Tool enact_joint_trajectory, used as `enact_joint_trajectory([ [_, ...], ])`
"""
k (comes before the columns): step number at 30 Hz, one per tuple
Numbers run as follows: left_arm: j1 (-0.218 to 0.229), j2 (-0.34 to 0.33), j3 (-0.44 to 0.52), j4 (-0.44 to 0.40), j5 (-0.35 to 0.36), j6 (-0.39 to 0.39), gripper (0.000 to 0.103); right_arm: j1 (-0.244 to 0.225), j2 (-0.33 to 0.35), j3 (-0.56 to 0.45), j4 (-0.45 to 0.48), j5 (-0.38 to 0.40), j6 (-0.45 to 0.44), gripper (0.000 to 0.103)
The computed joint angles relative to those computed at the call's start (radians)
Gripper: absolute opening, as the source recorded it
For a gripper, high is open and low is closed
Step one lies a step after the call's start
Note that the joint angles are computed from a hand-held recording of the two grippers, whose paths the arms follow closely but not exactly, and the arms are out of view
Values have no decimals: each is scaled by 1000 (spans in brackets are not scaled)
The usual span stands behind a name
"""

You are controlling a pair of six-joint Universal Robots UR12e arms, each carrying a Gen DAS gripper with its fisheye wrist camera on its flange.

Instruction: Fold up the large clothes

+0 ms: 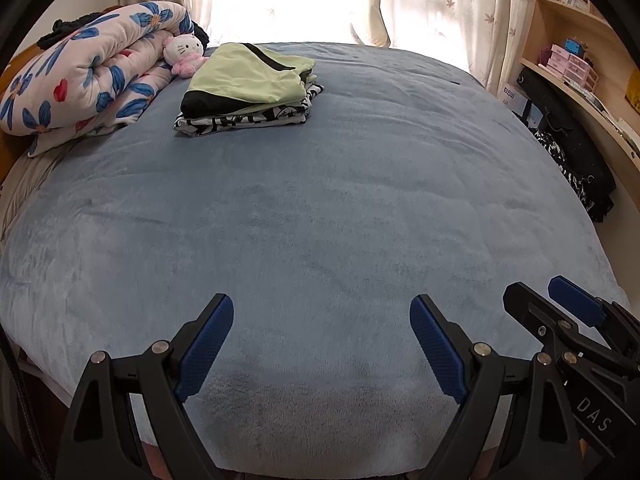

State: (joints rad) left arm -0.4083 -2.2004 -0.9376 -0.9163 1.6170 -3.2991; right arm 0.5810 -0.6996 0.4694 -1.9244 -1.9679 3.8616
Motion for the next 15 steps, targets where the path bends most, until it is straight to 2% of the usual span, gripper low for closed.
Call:
enact_joint_trajectory([
  [15,-2,-1,-1,-10,1,-5,89,0,-10,20,-1,3,8,63],
])
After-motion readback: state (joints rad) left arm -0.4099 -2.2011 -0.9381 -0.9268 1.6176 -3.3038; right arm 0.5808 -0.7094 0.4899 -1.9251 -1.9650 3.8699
